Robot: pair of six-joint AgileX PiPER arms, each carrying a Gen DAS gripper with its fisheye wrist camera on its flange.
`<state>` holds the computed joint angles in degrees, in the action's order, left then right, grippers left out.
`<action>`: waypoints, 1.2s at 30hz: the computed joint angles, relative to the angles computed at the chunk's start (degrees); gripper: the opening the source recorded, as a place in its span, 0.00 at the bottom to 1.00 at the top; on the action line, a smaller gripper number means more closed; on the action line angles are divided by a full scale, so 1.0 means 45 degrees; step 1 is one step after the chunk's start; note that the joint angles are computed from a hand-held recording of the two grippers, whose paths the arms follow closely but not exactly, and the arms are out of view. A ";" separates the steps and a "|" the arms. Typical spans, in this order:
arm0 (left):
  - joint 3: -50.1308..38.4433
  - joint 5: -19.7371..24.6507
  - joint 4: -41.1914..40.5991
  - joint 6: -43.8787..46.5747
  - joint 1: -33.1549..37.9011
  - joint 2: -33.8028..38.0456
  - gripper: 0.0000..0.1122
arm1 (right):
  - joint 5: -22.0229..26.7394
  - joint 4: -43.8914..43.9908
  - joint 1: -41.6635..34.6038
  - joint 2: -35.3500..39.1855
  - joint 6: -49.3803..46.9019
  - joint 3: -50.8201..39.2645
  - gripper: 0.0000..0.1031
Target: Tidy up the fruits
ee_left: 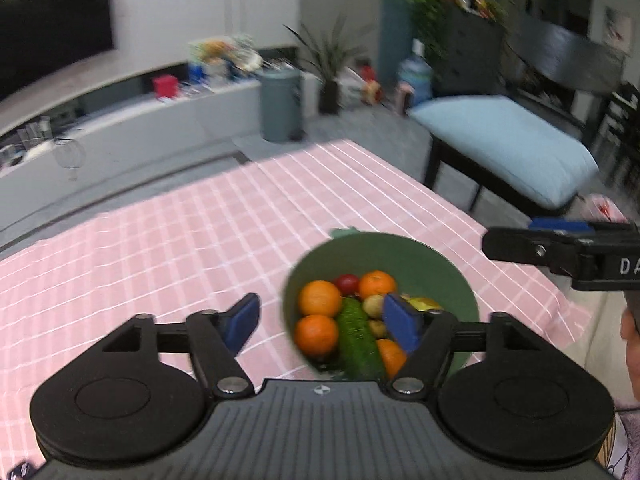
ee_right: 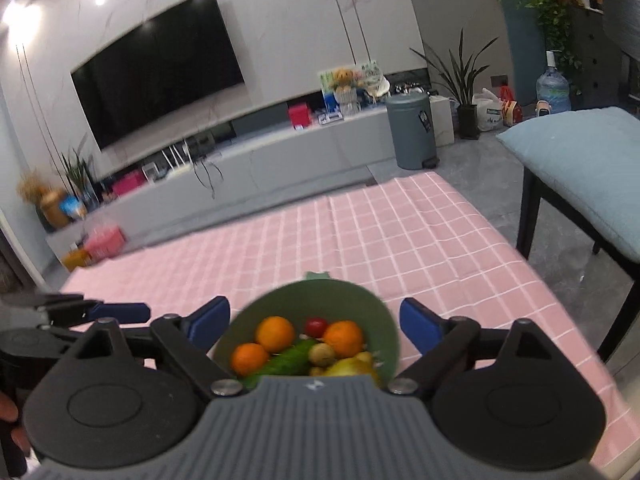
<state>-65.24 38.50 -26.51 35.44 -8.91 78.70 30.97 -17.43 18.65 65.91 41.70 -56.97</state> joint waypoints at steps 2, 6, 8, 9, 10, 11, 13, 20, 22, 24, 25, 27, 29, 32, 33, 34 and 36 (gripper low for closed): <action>0.0860 -0.0603 -0.0003 -0.0178 0.0323 -0.0884 0.81 | 0.0099 -0.1119 0.0910 -0.0216 0.1622 0.0210 0.86; 0.2351 -0.1530 0.0586 -0.0982 0.0791 -0.2208 0.81 | 0.0933 -0.4206 0.3231 -0.0307 0.5436 0.0722 0.86; 0.2957 -0.1860 0.1191 -0.1660 0.0979 -0.2633 0.81 | 0.1809 -0.5725 0.4502 -0.0152 0.7227 0.0987 0.86; 0.3178 -0.1956 0.1425 -0.1882 0.1052 -0.2732 0.81 | 0.2277 -0.6239 0.5045 -0.0035 0.7850 0.1080 0.86; 0.3405 -0.1987 0.1549 -0.1971 0.1172 -0.2849 0.81 | 0.2705 -0.6643 0.5541 0.0101 0.8366 0.1167 0.86; 0.3610 -0.2093 0.1697 -0.2139 0.1226 -0.2872 0.81 | 0.2972 -0.6887 0.5911 0.0206 0.8695 0.1280 0.86; 0.4061 -0.2204 0.1995 -0.2378 0.1429 -0.3021 0.81 | 0.3354 -0.7263 0.6478 0.0391 0.9176 0.1469 0.86; 0.5158 -0.2809 0.4899 -0.5229 0.0826 -0.3361 0.81 | 0.3683 -0.8443 0.7451 0.0457 1.0833 0.2285 0.86; 0.5254 -0.2788 0.4921 -0.5334 0.0855 -0.3344 0.81 | 0.3553 -0.8519 0.7435 0.0526 1.0813 0.2326 0.86; 0.5324 -0.2745 0.4802 -0.5310 0.0896 -0.3349 0.81 | 0.3537 -0.8613 0.7509 0.0642 1.0685 0.2288 0.86; 0.5368 -0.2745 0.4763 -0.5309 0.0897 -0.3367 0.81 | 0.3583 -0.8668 0.7587 0.0689 1.0650 0.2259 0.86; 0.5417 -0.2706 0.4709 -0.5242 0.0918 -0.3425 0.81 | 0.3798 -0.8838 0.7896 0.0774 1.0700 0.2225 0.86; 0.5466 -0.2698 0.4760 -0.5276 0.0903 -0.3454 0.81 | 0.3851 -0.8932 0.8000 0.0844 1.0669 0.2215 0.86; 0.5445 -0.2627 0.4651 -0.5165 0.0961 -0.3471 0.81 | 0.3824 -0.9037 0.8012 0.0917 1.0705 0.2216 0.86; 0.5437 -0.2600 0.4661 -0.5211 0.0942 -0.3479 0.81 | 0.3796 -0.9032 0.7994 0.0917 1.0720 0.2221 0.86; 0.5439 -0.2614 0.4615 -0.5184 0.0958 -0.3459 0.81 | 0.3742 -0.9000 0.7943 0.0886 1.0704 0.2241 0.86; 0.5437 -0.2565 0.4606 -0.5177 0.0982 -0.3495 0.81 | 0.3703 -0.8972 0.7931 0.0870 1.0739 0.2257 0.86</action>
